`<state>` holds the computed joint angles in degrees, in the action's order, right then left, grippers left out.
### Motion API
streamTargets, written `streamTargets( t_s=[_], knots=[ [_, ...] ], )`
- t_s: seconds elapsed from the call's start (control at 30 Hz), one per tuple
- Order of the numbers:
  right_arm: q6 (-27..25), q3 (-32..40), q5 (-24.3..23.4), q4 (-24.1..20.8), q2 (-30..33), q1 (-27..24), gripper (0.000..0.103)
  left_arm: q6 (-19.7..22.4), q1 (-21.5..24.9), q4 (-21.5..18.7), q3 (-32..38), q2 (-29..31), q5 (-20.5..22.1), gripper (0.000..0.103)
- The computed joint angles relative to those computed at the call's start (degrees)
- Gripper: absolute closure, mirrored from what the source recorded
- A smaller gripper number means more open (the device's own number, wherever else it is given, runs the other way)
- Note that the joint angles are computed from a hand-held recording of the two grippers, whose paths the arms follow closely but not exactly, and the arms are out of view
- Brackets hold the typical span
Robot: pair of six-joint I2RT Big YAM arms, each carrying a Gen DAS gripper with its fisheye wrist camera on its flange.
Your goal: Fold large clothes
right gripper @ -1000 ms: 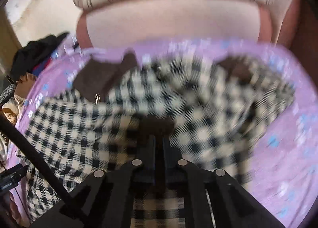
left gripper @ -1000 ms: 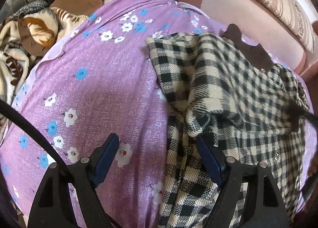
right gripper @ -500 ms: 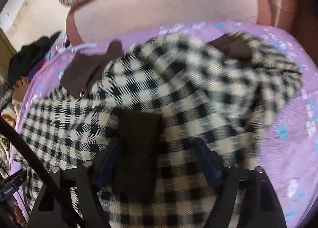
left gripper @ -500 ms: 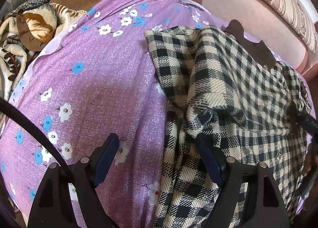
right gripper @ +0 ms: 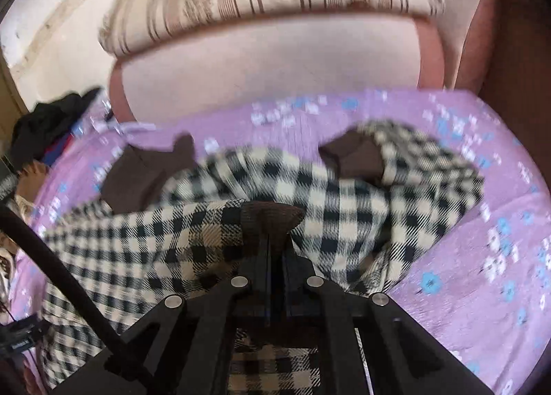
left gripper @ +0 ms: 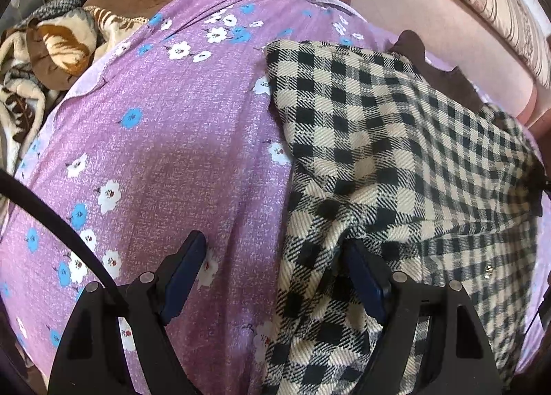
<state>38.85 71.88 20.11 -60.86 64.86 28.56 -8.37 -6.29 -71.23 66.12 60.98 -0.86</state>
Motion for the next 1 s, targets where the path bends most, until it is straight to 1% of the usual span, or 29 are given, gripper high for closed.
streamTargets(
  t_s=[0.03, 0.07, 0.1, 0.13, 0.17, 0.2, 0.27, 0.33, 0.4, 0.47, 0.53, 0.6, 0.67, 0.73, 0.77, 0.8, 0.83, 0.9, 0.97, 1.0],
  knots=[
    [-0.7, 0.5, 0.5, -1.9, 1.5, 0.2, 0.094, 0.0, -0.2, 0.0, 0.1, 0.2, -0.7, 0.024],
    [-0.9, 1.5, 1.5, -4.0, 2.7, 0.4, 0.082, -0.1, -0.2, -0.2, 0.3, 0.3, -1.4, 0.024],
    [-0.3, 1.5, 2.7, -5.1, 2.7, 0.8, 0.073, -0.3, 0.1, -0.4, 0.4, 0.3, -1.9, 0.024],
    [0.9, 0.3, 3.4, -4.0, 1.0, 1.2, 0.057, -0.1, 0.6, -0.4, 0.4, 0.3, -1.9, 0.024],
    [2.0, -0.2, 3.7, -3.0, 0.2, 1.5, 0.046, 0.2, 1.0, -0.4, 0.4, 0.3, -1.8, 0.024],
    [3.0, -0.4, 3.6, -2.5, -0.7, 1.9, 0.044, 0.2, 1.2, -0.3, 0.5, 0.6, -2.1, 0.024],
    [2.9, -0.6, 1.0, -2.5, -2.4, 2.4, 0.044, -0.4, 1.8, -0.1, 0.5, 0.7, -2.3, 0.022],
    [3.7, -0.3, -3.0, -0.9, -2.8, 3.5, 0.043, -1.0, 2.3, 0.1, 0.5, 0.5, -2.4, 0.022],
    [3.9, 0.8, -6.7, 0.6, -1.2, 5.2, 0.043, -2.4, 2.6, -0.2, 0.3, 0.1, -2.5, 0.022],
    [2.6, 2.2, -10.1, 2.2, 0.9, 7.9, 0.043, -3.3, 3.0, -0.7, -0.2, -0.7, -1.8, 0.022],
    [0.9, 5.7, -11.9, 3.5, 5.4, 10.7, 0.043, -3.5, 2.6, -1.2, -0.3, -1.2, -1.9, 0.022],
    [-3.4, 11.1, -12.9, 4.7, 10.7, 13.8, 0.043, -4.1, 2.8, -1.2, -0.6, -1.8, -1.3, 0.022],
    [-7.9, 17.0, -12.7, 5.3, 16.0, 16.2, 0.043, -4.4, 3.1, -1.1, -0.8, -2.1, -0.8, 0.022],
    [-12.2, 24.7, -14.0, 5.1, 22.9, 17.4, 0.043, -4.1, 3.2, -0.6, -1.0, -2.3, -0.5, 0.022],
    [-13.1, 27.3, -14.7, 4.8, 25.2, 17.3, 0.043, -4.0, 3.3, -0.4, -1.2, -2.4, -0.4, 0.022],
    [-14.3, 31.1, -14.7, 3.9, 28.5, 17.4, 0.043, -3.7, 3.4, -0.3, -1.3, -2.4, -0.1, 0.022],
    [-15.7, 33.2, -14.3, 3.4, 30.6, 17.3, 0.042, -3.4, 3.6, -0.2, -1.3, -2.4, 0.1, 0.022],
    [-21.3, 40.9, -12.4, 0.9, 37.0, 17.6, 0.041, -2.6, 4.1, 0.2, -1.3, -2.3, 0.8, 0.022],
    [-26.5, 46.6, -12.4, -1.5, 41.7, 17.7, 0.041, -2.0, 4.5, 0.3, -1.2, -2.0, 1.3, 0.022],
    [-28.3, 49.0, -12.4, -2.6, 43.6, 17.8, 0.041, -1.6, 4.8, 0.5, -1.0, -1.8, 1.6, 0.022]
  ],
)
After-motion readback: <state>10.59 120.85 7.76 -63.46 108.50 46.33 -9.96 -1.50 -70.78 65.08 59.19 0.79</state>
